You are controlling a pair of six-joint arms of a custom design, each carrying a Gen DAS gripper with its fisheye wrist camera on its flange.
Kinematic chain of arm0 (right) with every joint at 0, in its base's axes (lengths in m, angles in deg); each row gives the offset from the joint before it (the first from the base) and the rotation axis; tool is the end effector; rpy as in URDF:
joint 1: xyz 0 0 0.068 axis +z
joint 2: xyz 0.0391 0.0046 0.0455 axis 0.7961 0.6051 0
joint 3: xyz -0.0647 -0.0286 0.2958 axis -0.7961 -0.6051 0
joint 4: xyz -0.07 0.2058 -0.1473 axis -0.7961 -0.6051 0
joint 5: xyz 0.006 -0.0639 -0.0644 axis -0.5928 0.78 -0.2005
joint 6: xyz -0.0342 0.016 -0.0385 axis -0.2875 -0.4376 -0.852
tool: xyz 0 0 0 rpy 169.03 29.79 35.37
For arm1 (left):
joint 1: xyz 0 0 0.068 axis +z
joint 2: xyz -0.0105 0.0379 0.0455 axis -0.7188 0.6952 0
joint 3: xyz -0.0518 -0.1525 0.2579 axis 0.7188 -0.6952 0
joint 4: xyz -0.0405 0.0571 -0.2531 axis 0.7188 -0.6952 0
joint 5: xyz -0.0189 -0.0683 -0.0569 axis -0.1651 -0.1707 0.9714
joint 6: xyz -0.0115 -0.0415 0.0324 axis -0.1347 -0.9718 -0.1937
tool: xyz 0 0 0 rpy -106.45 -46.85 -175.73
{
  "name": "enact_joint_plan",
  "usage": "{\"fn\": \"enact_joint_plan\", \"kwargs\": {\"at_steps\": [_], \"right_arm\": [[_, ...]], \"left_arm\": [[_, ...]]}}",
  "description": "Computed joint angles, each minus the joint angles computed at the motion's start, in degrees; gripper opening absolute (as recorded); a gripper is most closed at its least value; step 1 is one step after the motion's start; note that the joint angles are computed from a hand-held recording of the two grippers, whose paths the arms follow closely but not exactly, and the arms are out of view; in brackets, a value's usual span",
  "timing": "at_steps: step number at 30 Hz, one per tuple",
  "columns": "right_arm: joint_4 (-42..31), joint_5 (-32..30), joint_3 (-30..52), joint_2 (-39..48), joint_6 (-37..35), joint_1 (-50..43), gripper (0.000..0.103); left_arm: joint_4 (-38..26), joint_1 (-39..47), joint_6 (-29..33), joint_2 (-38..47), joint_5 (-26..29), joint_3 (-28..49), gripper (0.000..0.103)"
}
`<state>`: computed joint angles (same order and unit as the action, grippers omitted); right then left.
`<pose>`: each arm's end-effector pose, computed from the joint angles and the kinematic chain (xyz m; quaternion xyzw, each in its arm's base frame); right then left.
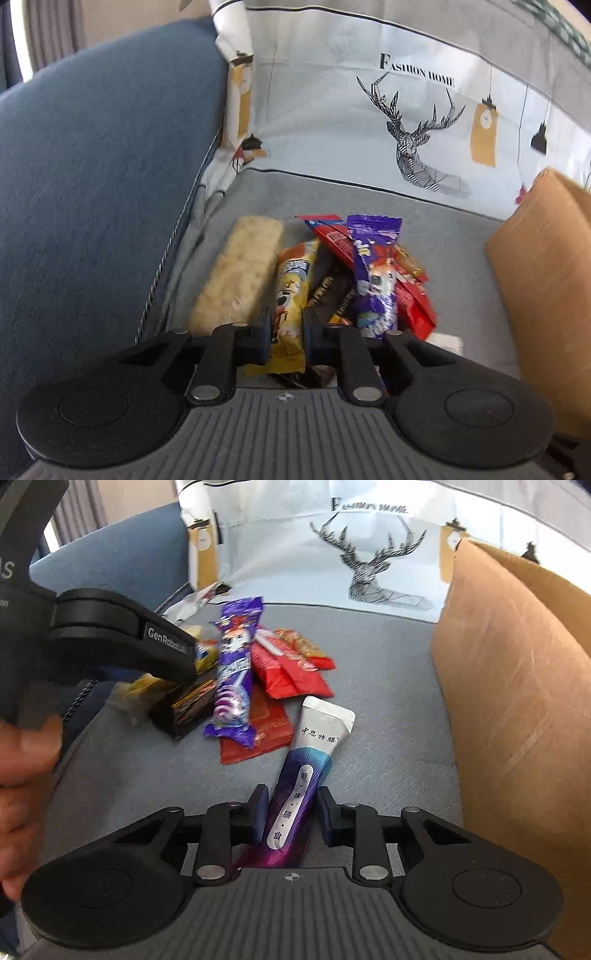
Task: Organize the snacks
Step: 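Close the right tool on the purple-and-white tube snack while the left tool reaches the yellow bar, then lift the tube snack with the right tool while the left tool grasps the yellow bar snack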
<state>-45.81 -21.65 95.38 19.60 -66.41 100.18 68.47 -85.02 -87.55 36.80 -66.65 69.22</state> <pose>0.1852 0.1944 0.0798 -0.2015 0.9111 0.1409 0.3309 0.2042 -0.1418 0.1056 -0.1764 0.9259 0.0332 0.3324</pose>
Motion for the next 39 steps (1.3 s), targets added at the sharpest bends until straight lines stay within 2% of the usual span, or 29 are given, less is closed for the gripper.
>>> {"fn": "enact_joint_plan", "kwargs": {"at_steps": [5, 10, 13, 17, 19, 20, 21, 22, 24, 27, 29, 35, 39], "right_arm": [[-1.51, -2.64, -2.87, -4.85, -3.77, 0.4, 0.024], [-1.21, -5.94, -8.71, -10.92, -6.85, 0.96, 0.023], [1.88, -7.63, -14.12, -13.96, -8.22, 1.22, 0.023], [8.02, -11.06, -21.28, -15.07, -9.91, -0.55, 0.023], [2.94, -12.3, -21.26, -17.95, -10.04, -1.3, 0.024], [2.17, -13.81, -21.58, -19.62, -10.4, -2.29, 0.025], [2.33, -14.29, -21.95, -20.29, -10.85, -2.58, 0.026], [2.61, -14.1, -22.33, -20.47, -11.37, -2.66, 0.026], [2.96, -14.17, -22.51, -19.65, -11.84, -3.39, 0.027], [4.29, -15.11, -21.98, -17.57, -11.27, -4.82, 0.035], [4.94, -15.35, -21.85, -16.85, -11.09, -5.21, 0.039], [7.05, -14.96, -21.36, -13.91, -11.04, -4.63, 0.041], [7.64, -13.98, -21.32, -13.36, -11.42, -3.65, 0.041]], "left_arm": [[-4.2, -2.85, -6.98, -7.3, 1.93, -3.22, 0.014], [-10.53, -8.54, -21.25, -17.13, 5.97, -7.29, 0.012], [-14.01, -14.64, -30.18, -20.73, 6.53, -8.55, 0.012], [-15.65, -21.17, -37.41, -22.54, 7.27, -9.31, 0.012], [-15.05, -22.8, -40.09, -22.41, 7.68, -9.86, 0.013], [-14.39, -22.64, -40.84, -22.15, 8.64, -10.26, 0.014], [-13.55, -21.84, -41.07, -21.95, 9.85, -10.69, 0.021], [-13.34, -21.37, -41.93, -21.87, 10.29, -10.97, 0.034], [-14.02, -21.1, -44.01, -22.03, 9.4, -11.11, 0.041], [-12.66, -20.83, -45.46, -23.19, 7.96, -12.09, 0.041], [-11.69, -19.71, -43.3, -22.98, 8.04, -11.88, 0.044], [-9.18, -16.62, -38.06, -16.39, 10.92, -8.43, 0.044], [-10.24, -15.23, -35.59, -10.92, 13.79, -5.33, 0.044]]}}
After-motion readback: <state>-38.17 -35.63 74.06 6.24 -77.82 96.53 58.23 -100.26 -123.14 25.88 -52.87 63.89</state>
